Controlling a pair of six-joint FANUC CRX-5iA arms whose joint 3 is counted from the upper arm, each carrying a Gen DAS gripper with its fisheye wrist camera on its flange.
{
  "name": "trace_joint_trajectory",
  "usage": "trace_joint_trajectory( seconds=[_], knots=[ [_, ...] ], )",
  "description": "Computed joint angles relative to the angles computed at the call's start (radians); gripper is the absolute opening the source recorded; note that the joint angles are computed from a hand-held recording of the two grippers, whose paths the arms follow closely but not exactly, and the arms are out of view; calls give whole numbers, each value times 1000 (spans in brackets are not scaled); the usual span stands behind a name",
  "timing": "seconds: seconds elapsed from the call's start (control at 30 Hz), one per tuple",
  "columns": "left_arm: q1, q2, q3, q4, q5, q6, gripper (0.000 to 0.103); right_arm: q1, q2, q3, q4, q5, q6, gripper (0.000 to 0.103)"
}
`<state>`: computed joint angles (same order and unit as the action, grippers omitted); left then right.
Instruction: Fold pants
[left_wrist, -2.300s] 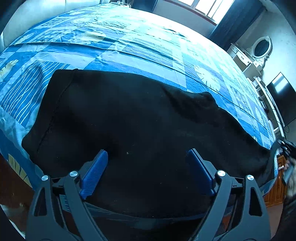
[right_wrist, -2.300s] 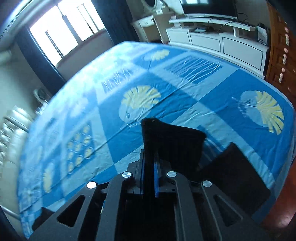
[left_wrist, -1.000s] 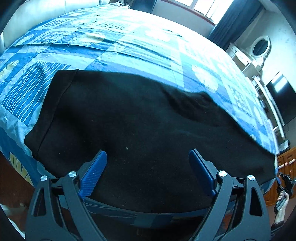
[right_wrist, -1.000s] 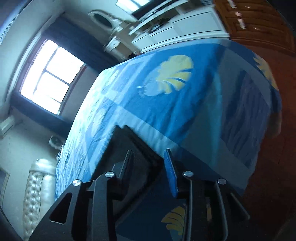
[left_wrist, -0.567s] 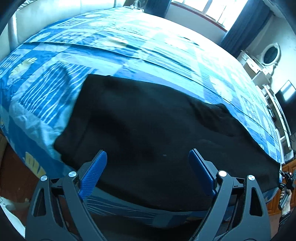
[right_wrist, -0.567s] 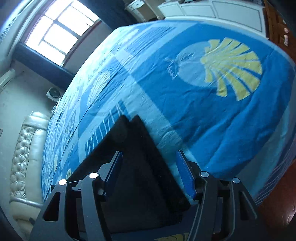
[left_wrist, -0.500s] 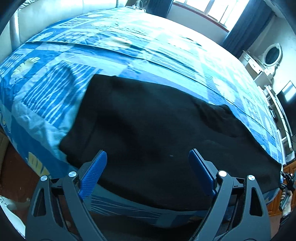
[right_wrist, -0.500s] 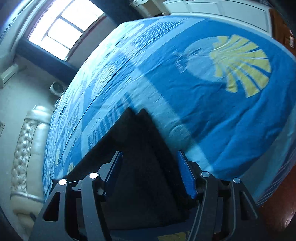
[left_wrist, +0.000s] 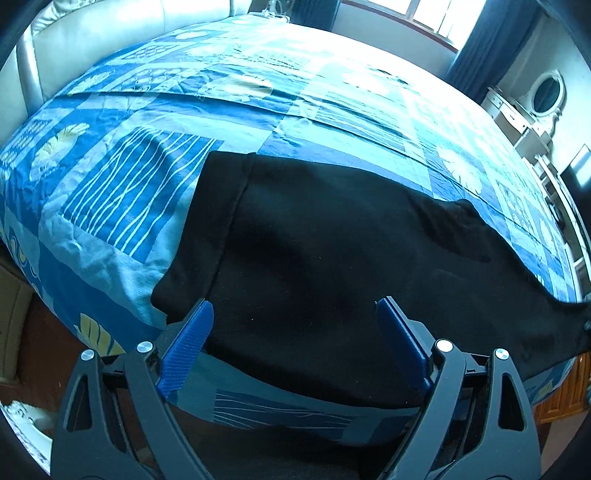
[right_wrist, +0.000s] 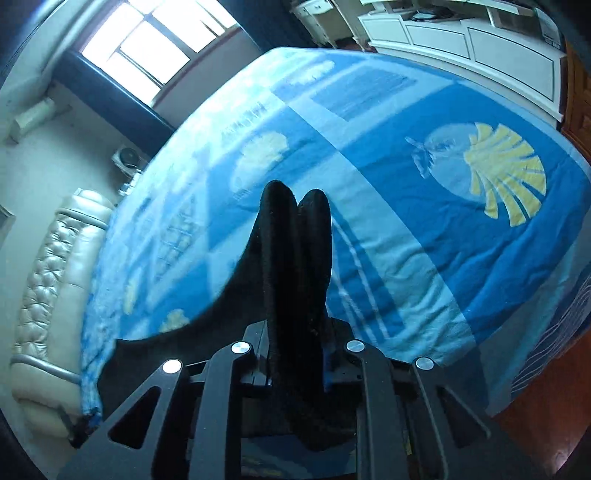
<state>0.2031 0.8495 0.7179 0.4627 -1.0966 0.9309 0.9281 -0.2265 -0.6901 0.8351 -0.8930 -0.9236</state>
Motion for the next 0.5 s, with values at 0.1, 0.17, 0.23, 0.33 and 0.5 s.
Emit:
trace_joint_trajectory(
  seconds=[0.1,0.17,0.23,0.33,0.5],
  knots=[
    [4,-5,-7,14,-1,-19,90,-1,5,34,104,26,-22,18],
    [7,-6,-9,24,-7,-26,90,-23,34,78,154,56,-4,18],
    [7,-8,-12,28,-11,-32,90,-45,75,136,197,93,33,18],
    [10,-17,-33,51,-5,-55,90,-64,160,257,185,120,147,18],
    [14,-26,-55,72,-9,-78,90,-80,320,456,136,177,312,18]
  ],
)
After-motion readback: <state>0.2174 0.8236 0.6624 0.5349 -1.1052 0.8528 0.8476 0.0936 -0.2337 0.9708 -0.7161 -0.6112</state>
